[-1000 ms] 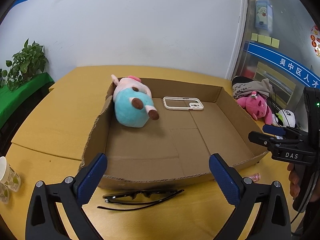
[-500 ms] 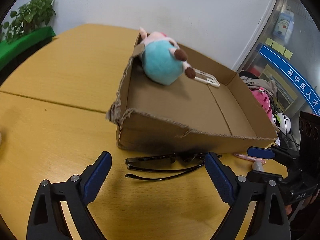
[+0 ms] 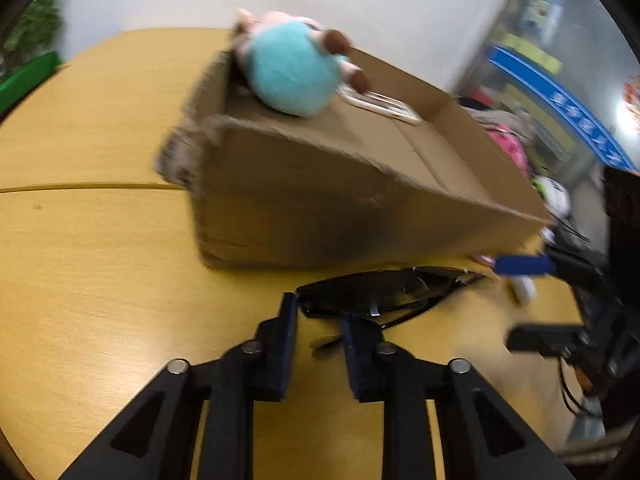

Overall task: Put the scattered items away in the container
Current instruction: 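Grasp the black sunglasses with the left gripper and lift them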

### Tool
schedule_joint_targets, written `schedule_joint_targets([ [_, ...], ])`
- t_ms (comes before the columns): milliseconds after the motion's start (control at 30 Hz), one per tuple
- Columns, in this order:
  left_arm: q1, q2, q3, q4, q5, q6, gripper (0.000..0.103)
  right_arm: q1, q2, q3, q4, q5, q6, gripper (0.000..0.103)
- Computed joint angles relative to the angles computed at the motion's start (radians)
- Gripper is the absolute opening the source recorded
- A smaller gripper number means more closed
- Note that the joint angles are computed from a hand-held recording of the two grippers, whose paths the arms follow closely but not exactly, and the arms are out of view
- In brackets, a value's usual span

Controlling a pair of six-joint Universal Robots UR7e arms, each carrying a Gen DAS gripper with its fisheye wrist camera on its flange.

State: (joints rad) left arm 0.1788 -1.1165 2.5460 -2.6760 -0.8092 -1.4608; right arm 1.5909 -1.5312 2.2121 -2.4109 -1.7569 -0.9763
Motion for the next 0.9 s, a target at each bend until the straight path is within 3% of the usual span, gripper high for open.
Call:
schedule_joint_targets([
  [200,-0.035,0.019,0.014,-0.086,-0.070,0.135,0.015,0.006,-0.034,0.006,0.041,-0.002,-0.140,0.079],
  [367,-0.036,0.017,-0.007,-0.036,-0.079,0.119,0.015,0.040,-0.032,0.032,0.078,-0.095,-0.282,0.079],
  [467,-0.034,0.018,-0.011,-0.031,-0.078,0.100,0.015,0.049,-0.038,0.088,0.001,-0.138,-0.352,0.078],
  [533,-0.037,0.011,-0.019,0.010,-0.078,0.081,0.016,0.054,-0.009,0.116,-0.092,-0.203,-0.375,0.061],
  [600,-0.039,0.002,-0.039,0.086,-0.070,0.066,0.033,0.051,0.010,0.119,-0.122,-0.237,-0.390,0.048],
  [633,-0.040,-0.003,-0.048,0.118,-0.063,0.063,0.039,0.042,0.007,0.104,-0.085,-0.226,-0.380,0.038],
  [700,-0.048,-0.014,-0.053,0.132,-0.046,0.077,0.055,0.035,0.007,0.085,-0.031,-0.218,-0.369,0.030],
  [900,-0.063,-0.057,-0.045,0.039,-0.043,0.316,0.081,0.019,-0.003,0.064,0.027,-0.217,-0.413,0.026],
])
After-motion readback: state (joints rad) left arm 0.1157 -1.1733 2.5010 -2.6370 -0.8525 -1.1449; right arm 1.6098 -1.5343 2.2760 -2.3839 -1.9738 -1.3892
